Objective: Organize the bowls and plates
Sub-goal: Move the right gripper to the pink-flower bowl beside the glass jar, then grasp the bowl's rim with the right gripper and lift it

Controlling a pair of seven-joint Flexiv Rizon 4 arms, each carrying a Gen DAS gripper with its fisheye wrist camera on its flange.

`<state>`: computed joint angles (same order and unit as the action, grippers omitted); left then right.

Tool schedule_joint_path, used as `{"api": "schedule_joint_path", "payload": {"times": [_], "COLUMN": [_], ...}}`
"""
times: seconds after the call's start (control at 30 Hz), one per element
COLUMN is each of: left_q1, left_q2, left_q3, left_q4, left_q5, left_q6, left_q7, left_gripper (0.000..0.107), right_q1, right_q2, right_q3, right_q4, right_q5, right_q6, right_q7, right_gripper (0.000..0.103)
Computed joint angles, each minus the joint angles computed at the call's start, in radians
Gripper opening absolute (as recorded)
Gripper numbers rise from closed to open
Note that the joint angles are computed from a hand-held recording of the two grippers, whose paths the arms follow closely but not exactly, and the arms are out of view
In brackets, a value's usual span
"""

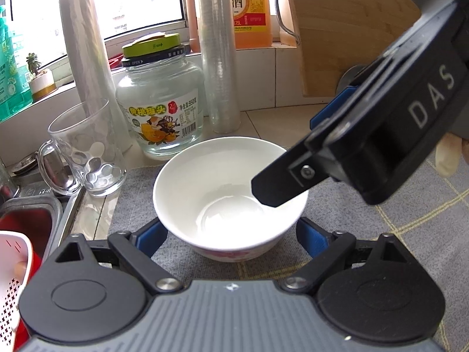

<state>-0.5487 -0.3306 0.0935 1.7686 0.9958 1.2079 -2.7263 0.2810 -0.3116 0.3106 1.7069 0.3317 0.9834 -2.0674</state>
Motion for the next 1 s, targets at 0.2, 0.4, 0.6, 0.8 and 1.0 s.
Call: {"api": "schedule_joint_path", "payload": {"times": [0.2,0.4,0.6,0.8,1.0], "left_q1": [-0.003,-0.003,-0.003,-0.004,-0.004], "left_q2": [-0.003,-0.007,-0.007,-0.004,0.003], "left_q3": [0.003,0.003,0.001,0.000,-0.006], "left_q4": [-0.008,-0.015,-0.018,-0.018,-0.015], "left_q5": [0.020,0.032,0.038,0.041,0.045], "left_q6": [-0.006,-0.008,-0.011,-0.015,-0.026], "left_q7": [-0.012,-0.015,-0.015,-0.017,-0.020], "left_gripper": [0.094,0.094,0.094,0.094,0.094], "right_q1": [0.006,0.002,0.005,0.006,0.005], "right_q2": [-0.039,-0.078,-0.110,-0.122,-0.129], "right_q3": [0.006,0.019,0.025,0.030,0.033], "right_q4": [-0.045,-0.091,-0.128,-0.141,-0.153], "right_q5": [-0.001,0.012,0.014,0.014,0.024], "right_q6": [-0.022,-0.050,-0.069,-0.082,-0.096], "right_q7": [-0.014,-0.035,-0.039,-0.053,-0.062], "right_gripper": [0.103,0.102,0.093,0.085,0.084]}}
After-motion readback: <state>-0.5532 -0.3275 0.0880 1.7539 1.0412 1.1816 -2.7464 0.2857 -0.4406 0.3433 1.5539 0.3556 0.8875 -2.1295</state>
